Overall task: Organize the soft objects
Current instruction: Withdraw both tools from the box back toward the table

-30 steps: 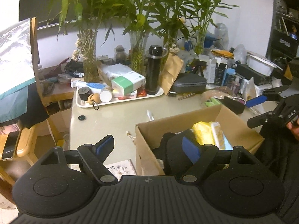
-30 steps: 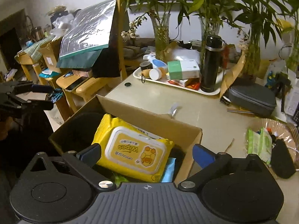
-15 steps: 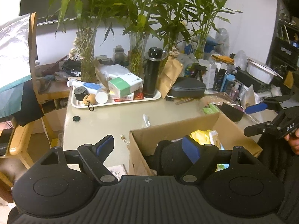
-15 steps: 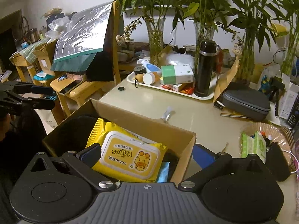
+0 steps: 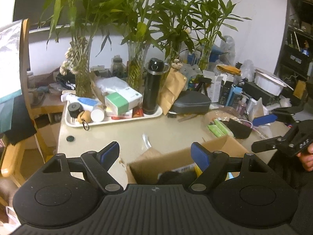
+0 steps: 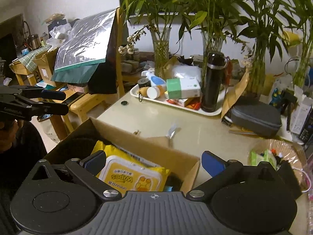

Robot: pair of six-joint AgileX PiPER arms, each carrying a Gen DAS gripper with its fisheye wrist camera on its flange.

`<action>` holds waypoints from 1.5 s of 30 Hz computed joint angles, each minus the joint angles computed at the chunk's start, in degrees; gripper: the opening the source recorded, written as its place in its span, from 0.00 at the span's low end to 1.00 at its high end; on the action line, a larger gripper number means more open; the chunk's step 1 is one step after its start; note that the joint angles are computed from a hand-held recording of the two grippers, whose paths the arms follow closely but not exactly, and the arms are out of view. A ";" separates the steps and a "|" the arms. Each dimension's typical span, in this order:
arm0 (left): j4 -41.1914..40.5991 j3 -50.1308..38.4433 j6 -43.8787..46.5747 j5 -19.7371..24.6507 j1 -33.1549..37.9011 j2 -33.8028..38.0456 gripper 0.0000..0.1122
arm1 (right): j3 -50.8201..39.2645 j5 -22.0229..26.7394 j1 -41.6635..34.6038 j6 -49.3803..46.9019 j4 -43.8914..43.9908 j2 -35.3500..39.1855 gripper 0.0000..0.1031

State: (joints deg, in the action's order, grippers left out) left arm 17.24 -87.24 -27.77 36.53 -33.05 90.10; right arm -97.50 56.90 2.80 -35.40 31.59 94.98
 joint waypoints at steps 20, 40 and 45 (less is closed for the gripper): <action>-0.29 -4.32 5.33 0.77 2.09 4.59 0.72 | -1.98 -3.34 -2.81 3.63 -0.91 3.62 1.00; -17.92 -10.15 21.67 -1.58 12.52 13.21 0.71 | -13.64 -6.62 -3.05 6.02 0.19 16.68 1.00; -22.56 -11.76 27.47 -2.38 14.31 16.35 0.71 | -17.90 -5.91 -3.08 6.57 0.29 20.40 1.00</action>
